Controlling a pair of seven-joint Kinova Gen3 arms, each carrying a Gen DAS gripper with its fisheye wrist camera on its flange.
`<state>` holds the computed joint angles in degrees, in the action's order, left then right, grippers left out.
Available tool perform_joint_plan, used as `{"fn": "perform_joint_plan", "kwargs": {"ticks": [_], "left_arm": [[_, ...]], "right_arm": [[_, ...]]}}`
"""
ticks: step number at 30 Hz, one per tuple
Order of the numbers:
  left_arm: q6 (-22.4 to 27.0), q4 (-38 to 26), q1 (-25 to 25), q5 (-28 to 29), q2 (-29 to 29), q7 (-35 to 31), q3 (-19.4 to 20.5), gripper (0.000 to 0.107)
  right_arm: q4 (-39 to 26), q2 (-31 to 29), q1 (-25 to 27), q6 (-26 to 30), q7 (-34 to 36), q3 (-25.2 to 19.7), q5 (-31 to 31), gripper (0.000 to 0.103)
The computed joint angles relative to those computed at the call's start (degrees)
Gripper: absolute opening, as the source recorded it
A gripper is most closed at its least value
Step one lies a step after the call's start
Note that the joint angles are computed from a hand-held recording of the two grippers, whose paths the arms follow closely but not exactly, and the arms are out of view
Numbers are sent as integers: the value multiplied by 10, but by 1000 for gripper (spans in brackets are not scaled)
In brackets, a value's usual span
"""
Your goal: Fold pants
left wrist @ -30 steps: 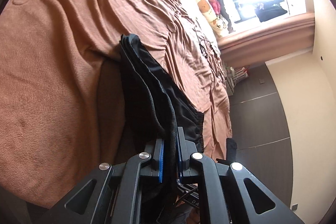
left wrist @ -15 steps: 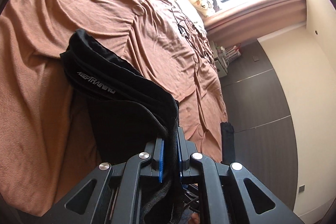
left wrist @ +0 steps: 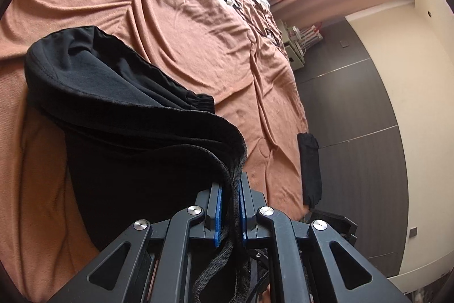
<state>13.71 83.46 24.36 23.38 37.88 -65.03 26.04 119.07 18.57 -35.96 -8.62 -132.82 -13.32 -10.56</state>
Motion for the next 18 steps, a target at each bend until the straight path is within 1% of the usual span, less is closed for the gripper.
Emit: {"fn": "perform_joint_plan", "kwargs": {"ticks": [1,3,4,6,7,8,9,10,11,12,13,14,16,17,18], "left_arm": [[8,-13,5,-2,10,1,-1,10],[18,-32,16,-3,26,3,-5,10],[27,-44,24,-3,33,7,-11,10],[48,-68,35,-4,49,14,-20,13],[60,-81,40,-3,58,18,-23,20],[70,-92,37,1,69,13,-16,26],[73,-99,28,8,81,0,1,39],[76,-104,26,14,88,-6,6,50],[79,-108,30,17,90,-8,3,53],[85,-112,36,18,90,-6,-4,58],[86,-111,37,20,89,-8,-6,63],[82,-106,34,23,88,-13,-3,64],[74,-91,30,29,80,-19,-2,71],[69,-82,31,31,73,-17,-7,73],[63,-70,30,31,65,-14,-12,79]], "right_arm": [[4,-6,-4,1,0,5,-4,46],[21,-12,5,-10,-6,0,-4,46],[20,-15,6,-7,-8,0,-5,46],[36,-22,14,-16,-15,-3,-5,46],[44,-27,15,-20,-19,-3,-7,46],[52,-31,19,-25,-24,-5,-7,46],[59,-34,22,-28,-28,-5,-8,46],[66,-39,27,-30,-33,-8,-6,46],[72,-43,31,-34,-38,-10,-5,46],[77,-47,31,-34,-41,-9,-6,46],[80,-49,43,-35,-49,-16,3,46],[83,-52,50,-35,-56,-21,9,46],[84,-56,57,-35,-64,-25,19,46],[82,-57,63,-33,-69,-29,27,51],[80,-57,68,-32,-73,-35,36,60]]}}
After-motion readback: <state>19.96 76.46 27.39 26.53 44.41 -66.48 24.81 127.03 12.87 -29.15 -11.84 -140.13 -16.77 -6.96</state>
